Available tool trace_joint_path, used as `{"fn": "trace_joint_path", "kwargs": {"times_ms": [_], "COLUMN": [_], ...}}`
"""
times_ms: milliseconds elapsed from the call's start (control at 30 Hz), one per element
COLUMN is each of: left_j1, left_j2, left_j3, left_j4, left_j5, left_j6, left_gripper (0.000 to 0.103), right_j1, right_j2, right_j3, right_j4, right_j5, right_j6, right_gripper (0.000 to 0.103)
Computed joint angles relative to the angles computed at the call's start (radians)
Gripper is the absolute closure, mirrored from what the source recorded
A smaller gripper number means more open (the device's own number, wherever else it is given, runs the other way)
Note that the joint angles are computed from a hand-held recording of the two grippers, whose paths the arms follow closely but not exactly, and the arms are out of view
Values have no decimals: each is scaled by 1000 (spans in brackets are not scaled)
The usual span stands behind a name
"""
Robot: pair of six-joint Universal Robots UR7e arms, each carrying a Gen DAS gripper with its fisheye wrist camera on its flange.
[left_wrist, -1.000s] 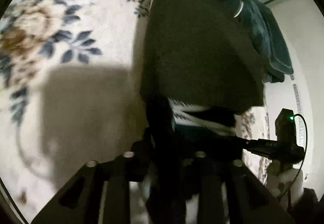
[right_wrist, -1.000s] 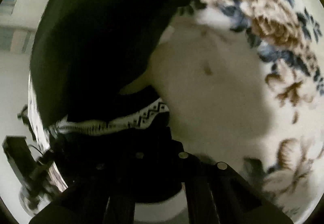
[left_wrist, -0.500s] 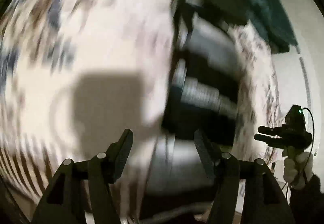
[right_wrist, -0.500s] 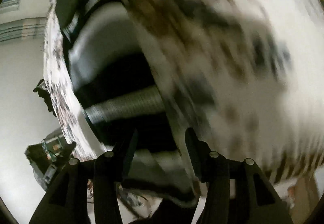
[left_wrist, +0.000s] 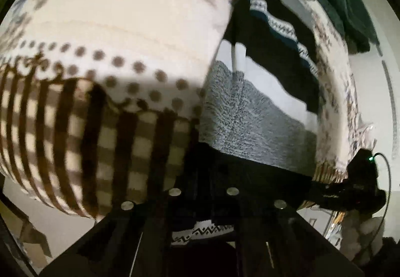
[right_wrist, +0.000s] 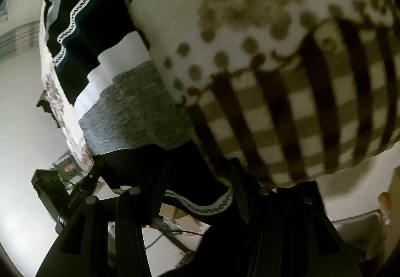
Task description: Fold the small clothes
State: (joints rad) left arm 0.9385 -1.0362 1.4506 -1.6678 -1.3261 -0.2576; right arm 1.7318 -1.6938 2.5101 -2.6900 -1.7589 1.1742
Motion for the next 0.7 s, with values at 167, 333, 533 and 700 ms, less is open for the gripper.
{"fn": "trace_joint_path", "kwargs": {"times_ms": [167, 333, 533, 700], "left_j1": [10, 47, 66, 93], "left_j2": [-27, -21, -1, 62], "left_j3": [17, 10, -34, -29], "left_j4": [-4, 4, 20, 44], "left_j5": [10, -12, -135, -243], "left_j6": [7, -7, 42, 73], "left_gripper": [99, 101, 51, 35], "right_j1": [79, 85, 52, -81], "right_j2": [98, 170, 54, 146], "right_j3": [-61, -98, -19, 96], "right_j4": [69, 92, 19, -286], "right_j5": [-59, -48, -21, 197], "right_j6": [14, -41, -22, -111], "right_gripper": [99, 99, 42, 41]}}
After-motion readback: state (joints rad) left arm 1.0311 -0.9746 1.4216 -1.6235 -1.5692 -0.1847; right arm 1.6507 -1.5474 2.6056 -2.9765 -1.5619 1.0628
